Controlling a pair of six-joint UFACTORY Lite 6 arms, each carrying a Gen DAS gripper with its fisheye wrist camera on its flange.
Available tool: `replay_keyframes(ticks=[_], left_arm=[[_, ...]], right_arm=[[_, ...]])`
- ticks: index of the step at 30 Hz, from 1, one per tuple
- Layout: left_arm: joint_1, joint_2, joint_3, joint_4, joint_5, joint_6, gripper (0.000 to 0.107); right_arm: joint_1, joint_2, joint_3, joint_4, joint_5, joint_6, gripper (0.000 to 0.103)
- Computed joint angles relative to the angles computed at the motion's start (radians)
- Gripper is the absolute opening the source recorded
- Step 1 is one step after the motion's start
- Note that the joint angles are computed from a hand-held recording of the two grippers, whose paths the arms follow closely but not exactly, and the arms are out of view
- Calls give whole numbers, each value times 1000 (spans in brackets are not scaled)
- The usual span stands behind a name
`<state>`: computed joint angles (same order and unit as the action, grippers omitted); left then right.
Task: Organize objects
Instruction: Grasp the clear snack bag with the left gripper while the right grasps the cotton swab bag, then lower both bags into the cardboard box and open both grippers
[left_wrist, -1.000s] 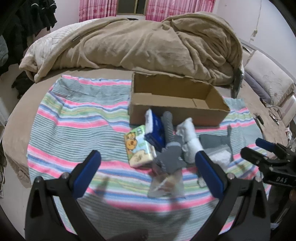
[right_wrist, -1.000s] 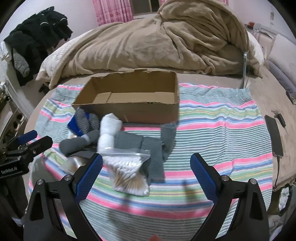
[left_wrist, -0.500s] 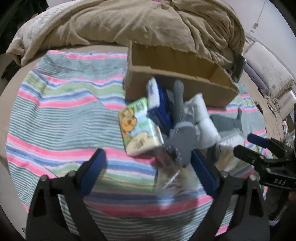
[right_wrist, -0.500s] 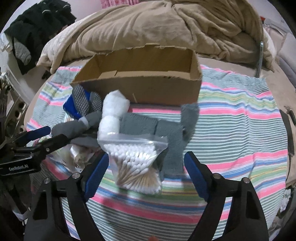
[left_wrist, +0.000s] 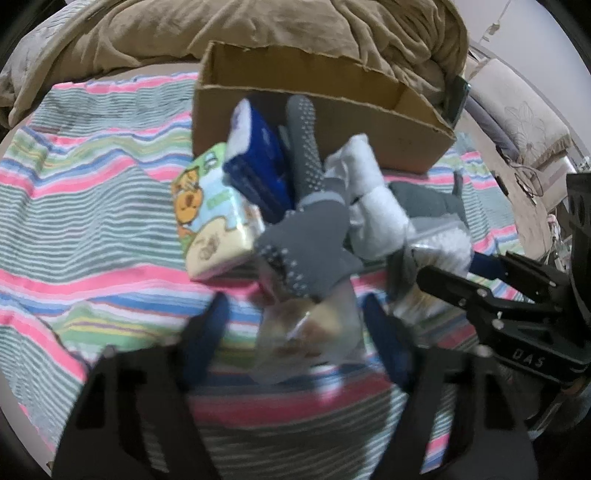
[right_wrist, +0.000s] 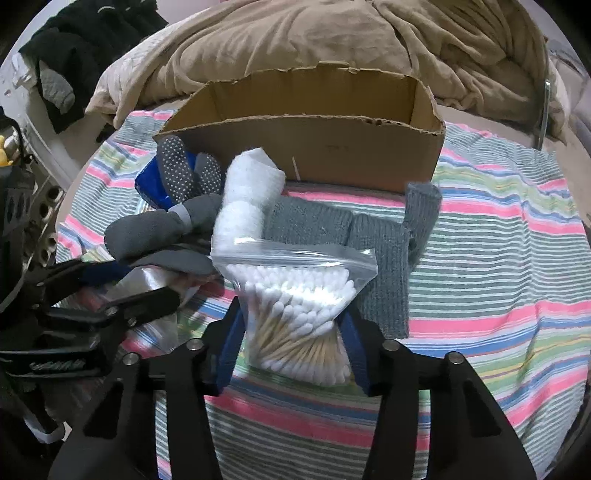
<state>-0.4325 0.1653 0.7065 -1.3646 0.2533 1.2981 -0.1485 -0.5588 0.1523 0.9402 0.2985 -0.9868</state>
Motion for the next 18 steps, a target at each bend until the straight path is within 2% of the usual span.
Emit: replay_keyframes(ticks=[2,6,11,18], left_arm=[[-10,10,1,-27,12,31,55],[-28,2,-13,-76,15,70,51],[-23,-55,-57,-95,44,82,49],[-33,-265,-151,96,73,-128,49]], right_arm=[[-36,-15,-5,30,34,-54,43],[-99,-60,-20,47,88,-107,41],[-132,-215,-31,-92,184,29,41],[-178,-430,-28,-226,357,169,41]])
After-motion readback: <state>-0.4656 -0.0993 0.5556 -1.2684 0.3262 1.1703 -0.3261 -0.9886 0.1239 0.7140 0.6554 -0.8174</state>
